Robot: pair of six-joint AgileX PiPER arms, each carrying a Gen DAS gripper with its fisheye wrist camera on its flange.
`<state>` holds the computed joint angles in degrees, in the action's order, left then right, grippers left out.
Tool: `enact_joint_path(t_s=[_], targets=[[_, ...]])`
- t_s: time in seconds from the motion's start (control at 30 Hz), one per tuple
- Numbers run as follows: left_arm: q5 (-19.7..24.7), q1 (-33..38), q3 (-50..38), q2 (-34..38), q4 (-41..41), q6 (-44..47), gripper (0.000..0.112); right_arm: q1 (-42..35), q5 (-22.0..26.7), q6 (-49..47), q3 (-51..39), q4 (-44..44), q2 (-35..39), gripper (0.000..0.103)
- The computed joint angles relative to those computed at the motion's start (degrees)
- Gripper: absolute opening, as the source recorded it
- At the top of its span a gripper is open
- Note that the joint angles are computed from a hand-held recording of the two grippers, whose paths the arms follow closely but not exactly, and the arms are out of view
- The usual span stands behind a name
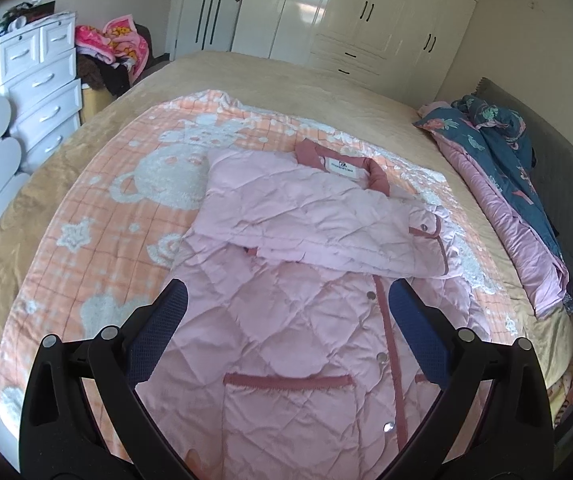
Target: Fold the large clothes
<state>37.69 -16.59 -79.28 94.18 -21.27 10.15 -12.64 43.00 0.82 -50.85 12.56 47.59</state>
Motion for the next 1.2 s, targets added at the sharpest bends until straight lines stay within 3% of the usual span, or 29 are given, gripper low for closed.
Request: enact_joint_path(t_s=[0.17,0.57,0.8,1.2], targets=[[-0.2,0.6,3.8,-1.4,-0.6,2.3,0.095,-4.4,1.5,-4.8,2.4,3.7,-2.1,0.099],[-6.1,1.8,15.6,-5.1,-0.2,6.3,0.095,-17.5,5.6,-19.4,11.4,13.1,-6.8,0.099],[-10.1,2.0,21.2,-6.3,-0.7,8.8,0.095,-30.5,11.1,-35.2,17.1,22.4,-8.0,0.099],[-14.1,2.0,27.7,-5.9,-0.1,9.9,0.095,-39.5,13.3,-45.8,24.0,22.7,-8.7,0.099]])
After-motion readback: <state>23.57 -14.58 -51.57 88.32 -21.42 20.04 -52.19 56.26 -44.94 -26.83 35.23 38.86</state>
